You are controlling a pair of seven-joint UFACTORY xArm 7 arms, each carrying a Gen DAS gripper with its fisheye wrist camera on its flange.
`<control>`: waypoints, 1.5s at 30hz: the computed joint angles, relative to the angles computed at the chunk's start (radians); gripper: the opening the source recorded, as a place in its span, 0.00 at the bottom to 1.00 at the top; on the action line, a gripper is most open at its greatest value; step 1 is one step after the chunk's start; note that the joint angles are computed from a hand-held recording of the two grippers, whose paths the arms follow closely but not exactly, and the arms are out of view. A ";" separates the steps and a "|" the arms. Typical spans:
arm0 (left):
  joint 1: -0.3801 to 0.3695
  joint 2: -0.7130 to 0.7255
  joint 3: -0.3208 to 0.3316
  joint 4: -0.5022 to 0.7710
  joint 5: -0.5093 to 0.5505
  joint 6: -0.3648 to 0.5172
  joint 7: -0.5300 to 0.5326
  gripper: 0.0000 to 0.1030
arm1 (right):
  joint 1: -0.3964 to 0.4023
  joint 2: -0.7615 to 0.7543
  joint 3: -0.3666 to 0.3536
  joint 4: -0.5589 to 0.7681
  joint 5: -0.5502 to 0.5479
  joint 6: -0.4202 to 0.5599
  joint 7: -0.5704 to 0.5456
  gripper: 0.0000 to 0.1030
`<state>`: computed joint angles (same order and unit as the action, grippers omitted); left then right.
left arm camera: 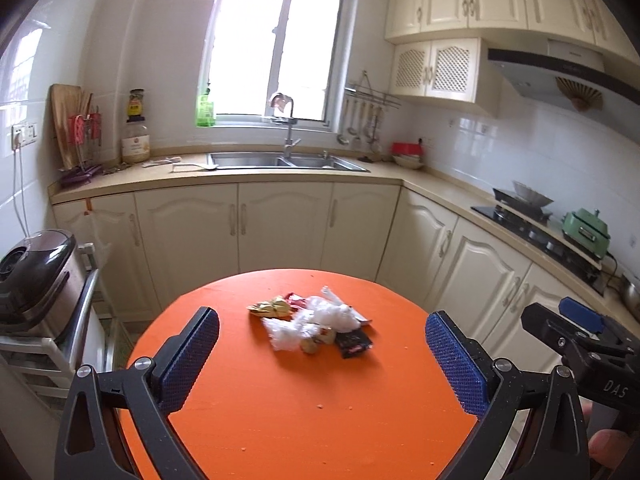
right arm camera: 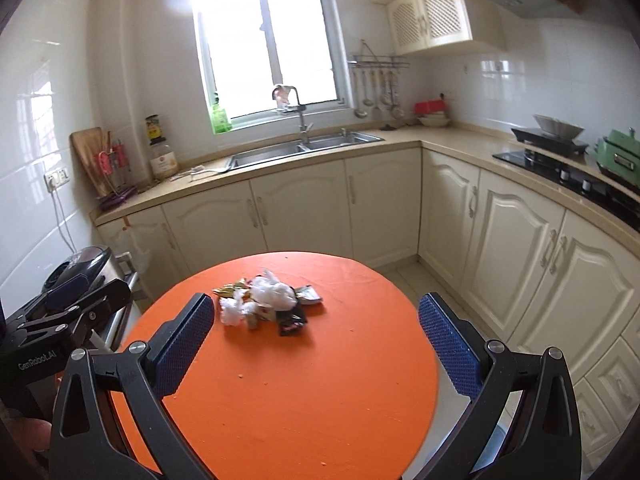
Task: Collect trash
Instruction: 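Return both open tools to the trash pile on the table, then grasp a clear plastic bag with the left tool while the right tool grasps a white bag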
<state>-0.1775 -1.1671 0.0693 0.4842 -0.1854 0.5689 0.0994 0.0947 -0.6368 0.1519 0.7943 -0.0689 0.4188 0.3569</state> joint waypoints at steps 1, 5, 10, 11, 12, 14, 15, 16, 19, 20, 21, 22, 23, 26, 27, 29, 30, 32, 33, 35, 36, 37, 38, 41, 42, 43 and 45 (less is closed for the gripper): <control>0.009 -0.011 -0.002 -0.001 0.005 0.009 -0.002 0.99 | 0.002 0.006 0.006 0.007 -0.001 -0.003 0.001 1.00; 0.044 -0.068 -0.017 -0.022 0.025 0.046 -0.023 0.99 | 0.009 0.026 0.034 0.029 -0.017 -0.020 0.006 1.00; 0.057 -0.034 -0.011 -0.025 0.047 0.039 -0.020 0.99 | 0.019 0.075 0.039 0.055 -0.036 -0.035 -0.005 1.00; 0.059 -0.016 -0.014 -0.022 0.047 0.036 -0.024 0.99 | 0.017 0.090 0.042 0.059 -0.040 -0.039 -0.004 1.00; 0.063 -0.004 -0.019 -0.025 0.048 0.034 -0.029 0.99 | 0.017 0.102 0.041 0.061 -0.042 -0.041 -0.004 1.00; 0.055 0.079 -0.018 0.004 0.047 0.006 -0.028 0.99 | 0.025 0.136 0.029 0.072 -0.039 -0.043 -0.014 1.00; 0.053 0.112 -0.021 0.011 0.045 -0.005 -0.031 0.99 | 0.028 0.155 0.023 0.077 -0.037 -0.043 -0.018 1.00; 0.046 0.170 -0.017 0.036 0.045 -0.023 -0.026 0.99 | 0.031 0.170 0.016 0.080 -0.035 -0.045 -0.025 1.00; 0.034 0.303 -0.034 0.084 0.039 -0.067 -0.036 0.99 | 0.034 0.230 0.003 0.097 -0.032 -0.053 -0.039 1.00; 0.031 0.359 -0.043 0.111 0.038 -0.080 -0.044 0.99 | 0.033 0.249 0.000 0.102 -0.033 -0.055 -0.041 1.00; 0.026 0.412 -0.049 0.133 0.036 -0.096 -0.049 0.99 | 0.037 0.280 -0.011 0.114 -0.025 -0.058 -0.053 1.00; 0.016 0.474 -0.045 0.164 0.033 -0.111 -0.043 0.99 | 0.043 0.306 -0.021 0.124 -0.016 -0.060 -0.064 1.00; 0.012 0.537 -0.050 0.199 0.030 -0.122 -0.047 0.99 | 0.044 0.324 -0.026 0.131 -0.012 -0.062 -0.069 1.00; -0.004 0.731 -0.061 0.312 0.017 -0.144 -0.051 0.99 | 0.050 0.402 -0.048 0.165 0.010 -0.065 -0.097 1.00; -0.009 0.802 -0.064 0.359 0.007 -0.144 -0.053 0.99 | 0.055 0.433 -0.058 0.179 0.026 -0.067 -0.113 1.00; -0.018 0.945 -0.060 0.474 -0.026 -0.125 -0.038 0.99 | 0.056 0.490 -0.067 0.211 0.042 -0.067 -0.134 1.00; -0.016 1.001 -0.065 0.521 -0.043 -0.119 -0.033 0.99 | 0.056 0.517 -0.070 0.226 0.048 -0.067 -0.142 1.00; 0.004 1.123 -0.086 0.631 -0.034 -0.097 -0.050 0.99 | 0.059 0.563 -0.078 0.257 0.078 -0.063 -0.173 1.00; 0.011 1.185 -0.096 0.691 -0.039 -0.084 -0.049 0.99 | 0.060 0.591 -0.080 0.278 0.095 -0.060 -0.191 1.00; 0.027 1.303 -0.112 0.810 -0.021 -0.064 -0.071 0.99 | 0.060 0.636 -0.080 0.315 0.121 -0.053 -0.217 1.00; 0.039 1.354 -0.121 0.865 -0.030 -0.045 -0.064 0.98 | 0.060 0.656 -0.078 0.330 0.142 -0.053 -0.235 1.00; 0.058 1.413 -0.138 0.938 -0.067 -0.016 -0.038 0.97 | 0.060 0.677 -0.075 0.347 0.161 -0.051 -0.255 1.00; 0.072 1.455 -0.149 0.985 -0.086 -0.005 -0.028 0.97 | 0.059 0.699 -0.073 0.366 0.171 -0.047 -0.267 1.00; 0.103 1.590 -0.179 1.162 -0.115 0.043 -0.005 0.81 | 0.052 0.761 -0.057 0.424 0.230 -0.030 -0.326 1.00; 0.110 1.633 -0.184 1.228 -0.116 0.079 -0.007 0.66 | 0.050 0.776 -0.053 0.440 0.244 -0.024 -0.342 1.00; 0.121 1.672 -0.191 1.279 -0.123 0.105 0.003 0.62 | 0.050 0.796 -0.049 0.459 0.251 -0.016 -0.353 1.00; 0.141 1.739 -0.209 1.386 -0.133 0.138 0.030 0.48 | 0.049 0.824 -0.041 0.487 0.267 -0.009 -0.378 1.00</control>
